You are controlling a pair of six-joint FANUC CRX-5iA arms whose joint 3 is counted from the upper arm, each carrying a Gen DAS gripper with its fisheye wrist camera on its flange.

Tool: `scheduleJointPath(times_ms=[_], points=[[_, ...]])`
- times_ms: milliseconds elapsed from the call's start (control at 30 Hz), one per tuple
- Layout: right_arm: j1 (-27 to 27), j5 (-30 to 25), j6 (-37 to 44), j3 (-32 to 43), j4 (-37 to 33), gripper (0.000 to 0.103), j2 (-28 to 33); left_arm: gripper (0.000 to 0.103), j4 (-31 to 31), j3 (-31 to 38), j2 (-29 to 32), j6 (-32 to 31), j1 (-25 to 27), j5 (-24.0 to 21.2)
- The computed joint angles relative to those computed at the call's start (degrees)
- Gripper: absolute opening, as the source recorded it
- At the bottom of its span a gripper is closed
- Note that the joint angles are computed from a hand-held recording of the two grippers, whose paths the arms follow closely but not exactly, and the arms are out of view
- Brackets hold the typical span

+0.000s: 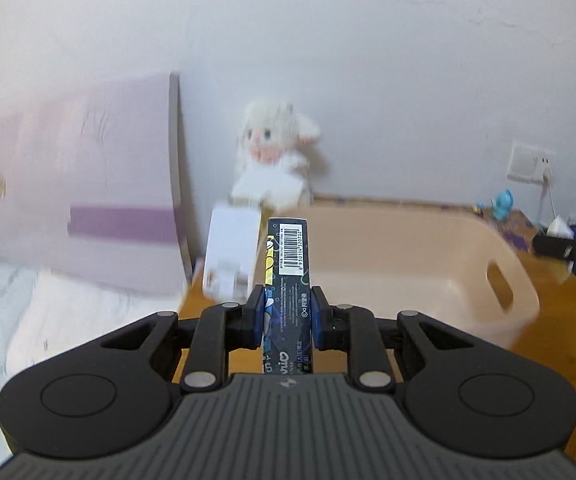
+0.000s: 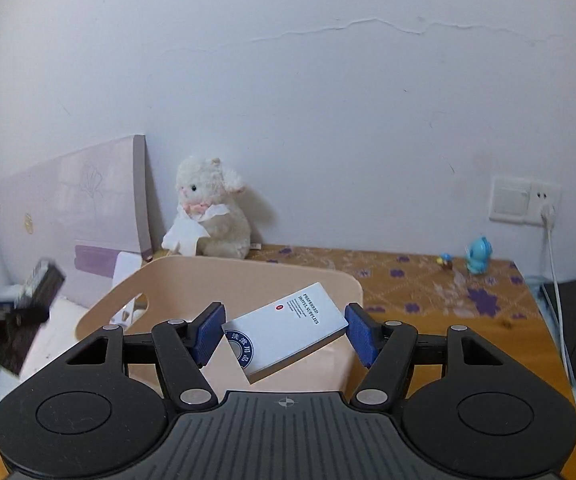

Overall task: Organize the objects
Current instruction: 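Carry both boxes over the beige basket and open both tools to drop them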

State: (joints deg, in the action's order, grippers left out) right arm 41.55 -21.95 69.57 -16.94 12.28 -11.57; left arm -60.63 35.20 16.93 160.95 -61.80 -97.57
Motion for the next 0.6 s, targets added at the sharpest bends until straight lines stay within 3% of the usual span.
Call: scheduleJointPath(times_ms=[167, 300, 467, 600], points=[[0.78, -3.99, 1.83, 5.24, -1.12, 0.063, 5.27, 0.025, 3.80, 1.49, 0.65, -5.23, 5.90, 6.87], [1.94, -5.80, -0.01, 6.58, 3.29, 0.063, 8.58, 0.025, 10.02, 2.47, 3.38, -10.86, 11.34, 10.27], [2.77, -9.83, 1.85, 9.29, 3.17, 0.064, 11.78, 0.025, 17.56, -0.30, 3.94, -14.33, 15.79, 14.55], [2.64, -11.92, 3.70, 10.74, 0.96, 0.073, 12.53, 0.027, 22.06, -3.20, 2.82, -15.14, 17.38, 16.80]])
